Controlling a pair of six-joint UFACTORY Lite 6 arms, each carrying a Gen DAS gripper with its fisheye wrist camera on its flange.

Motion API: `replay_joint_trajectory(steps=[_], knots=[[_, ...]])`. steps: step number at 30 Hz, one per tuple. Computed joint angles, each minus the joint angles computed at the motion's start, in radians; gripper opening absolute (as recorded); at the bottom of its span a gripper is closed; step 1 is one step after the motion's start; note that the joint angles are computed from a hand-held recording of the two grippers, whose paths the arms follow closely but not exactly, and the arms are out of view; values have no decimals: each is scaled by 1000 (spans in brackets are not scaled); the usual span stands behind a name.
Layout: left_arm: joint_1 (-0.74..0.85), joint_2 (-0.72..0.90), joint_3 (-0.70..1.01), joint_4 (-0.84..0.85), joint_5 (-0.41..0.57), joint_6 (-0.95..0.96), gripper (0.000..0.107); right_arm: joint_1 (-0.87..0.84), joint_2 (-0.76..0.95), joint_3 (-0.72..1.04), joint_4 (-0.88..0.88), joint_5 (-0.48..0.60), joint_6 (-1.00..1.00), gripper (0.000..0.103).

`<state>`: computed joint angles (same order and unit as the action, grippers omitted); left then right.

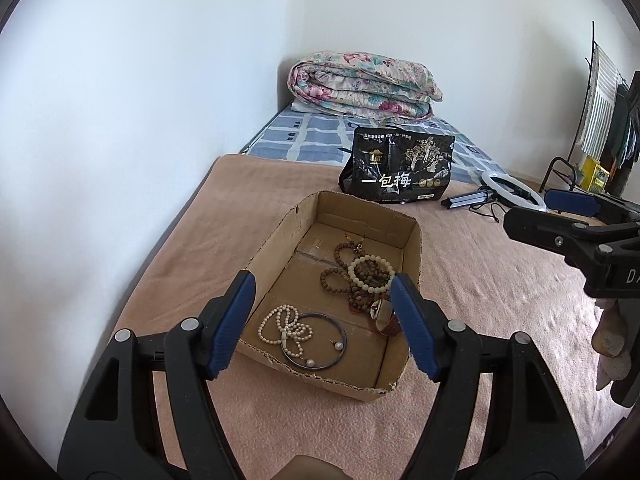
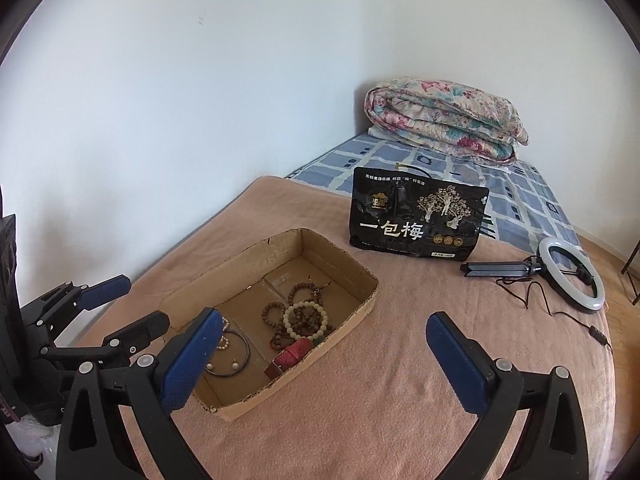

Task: Organize jewelry

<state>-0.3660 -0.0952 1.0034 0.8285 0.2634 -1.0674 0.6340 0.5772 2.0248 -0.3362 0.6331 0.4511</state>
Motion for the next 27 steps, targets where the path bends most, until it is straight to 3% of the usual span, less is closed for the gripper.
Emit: replay_joint_trajectory(steps=[8, 12, 14, 23, 27], knots=[[-135, -140, -49, 41, 147, -77, 73, -12, -277, -311, -89, -56, 84, 103], [-260, -195, -57, 116, 265, -167, 85, -15, -397, -434, -110, -66, 111, 103], [-325, -229, -69, 152, 326, -228, 86, -13, -456, -492, -143, -69, 138, 103], [-578, -301, -59, 189, 602, -368, 86, 50, -678, -702, -353, -21, 286, 103], [-624, -344, -61, 185, 669, -412, 90, 65, -757, -777, -363, -9, 338, 103]])
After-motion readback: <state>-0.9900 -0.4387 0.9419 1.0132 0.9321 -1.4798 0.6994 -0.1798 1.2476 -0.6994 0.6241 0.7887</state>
